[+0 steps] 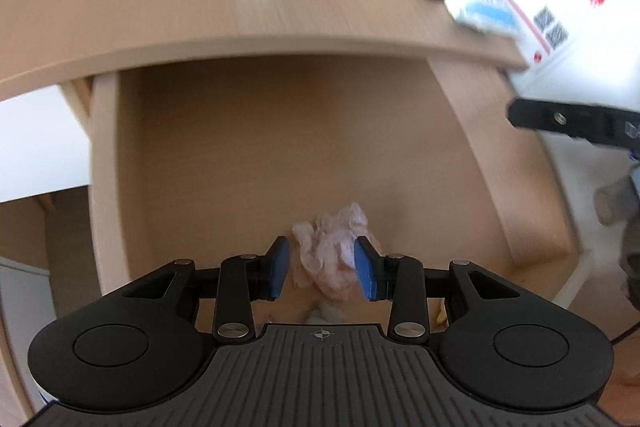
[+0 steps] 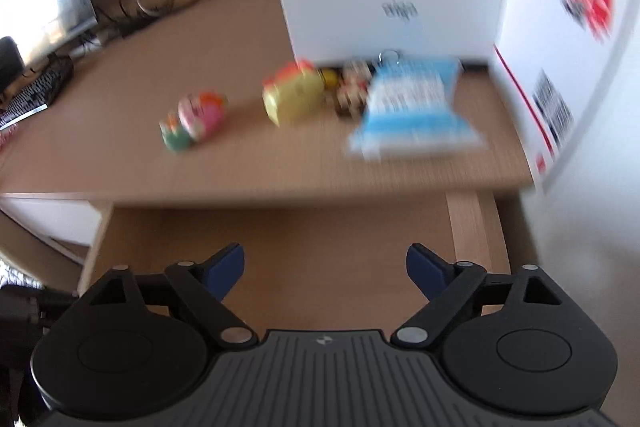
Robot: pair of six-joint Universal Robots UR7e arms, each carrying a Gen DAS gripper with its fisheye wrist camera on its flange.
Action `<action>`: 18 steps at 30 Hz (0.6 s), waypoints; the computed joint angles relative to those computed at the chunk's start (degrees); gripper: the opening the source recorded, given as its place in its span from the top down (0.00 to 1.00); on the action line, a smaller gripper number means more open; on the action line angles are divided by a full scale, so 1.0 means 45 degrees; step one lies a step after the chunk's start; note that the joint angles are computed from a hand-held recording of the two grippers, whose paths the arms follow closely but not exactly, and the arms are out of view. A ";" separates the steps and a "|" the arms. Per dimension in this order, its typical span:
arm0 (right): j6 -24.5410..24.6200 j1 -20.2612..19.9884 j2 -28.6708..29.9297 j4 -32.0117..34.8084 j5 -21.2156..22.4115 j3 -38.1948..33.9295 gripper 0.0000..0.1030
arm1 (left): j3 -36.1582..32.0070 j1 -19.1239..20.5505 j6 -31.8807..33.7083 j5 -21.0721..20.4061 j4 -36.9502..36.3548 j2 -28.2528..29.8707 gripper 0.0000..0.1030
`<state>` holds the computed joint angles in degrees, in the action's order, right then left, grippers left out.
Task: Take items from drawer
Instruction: 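Grasp the yellow plush toy in the drawer with the left tool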
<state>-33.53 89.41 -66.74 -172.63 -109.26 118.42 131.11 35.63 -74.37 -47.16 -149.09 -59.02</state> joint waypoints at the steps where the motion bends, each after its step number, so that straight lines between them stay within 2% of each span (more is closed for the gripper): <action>1: 0.0137 -0.0088 -0.0148 0.0146 -0.0108 0.0137 0.10 | -0.0177 0.0099 0.0045 -0.0097 0.0300 0.0100 0.62; 4: 0.0406 -0.0292 -0.0523 0.0352 -0.0293 0.0504 0.03 | -0.0447 0.0315 0.0263 -0.0314 0.0325 0.0483 0.62; 7: 0.0226 -0.0421 -0.0793 0.0150 -0.0512 0.0877 0.03 | -0.0472 0.0576 0.0270 -0.0650 -0.0442 0.0686 0.62; 10: -0.0036 -0.0611 -0.1127 0.0095 -0.0693 0.1202 0.03 | -0.0663 0.0789 0.2292 -0.1923 -0.2488 0.1264 0.62; 11: -0.0056 -0.0660 -0.1197 0.0096 -0.0775 0.1263 0.03 | -0.0925 0.0952 0.3053 -0.2623 -0.2982 0.1572 0.62; 13: 0.0095 -0.0685 -0.1279 0.0139 -0.1029 0.1272 0.03 | -0.1550 0.1340 0.3805 -0.3842 -0.3298 0.2194 0.62; 14: 0.0242 -0.0704 -0.1337 0.0221 -0.1086 0.1252 0.03 | -0.1898 0.1568 0.3756 -0.4323 -0.3297 0.2540 0.62; 16: 0.0649 -0.0707 -0.1462 0.0611 -0.1061 0.1095 0.03 | -0.2615 0.2028 0.2625 -0.4969 -0.2829 0.3161 0.62; 18: 0.0886 -0.0643 -0.1575 0.0820 -0.0993 0.0994 0.03 | -0.3074 0.2291 0.1570 -0.5223 -0.2632 0.3626 0.62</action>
<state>-29.54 86.51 -73.83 -168.94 -113.73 122.89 117.28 45.94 -67.30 -70.67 -160.94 -42.71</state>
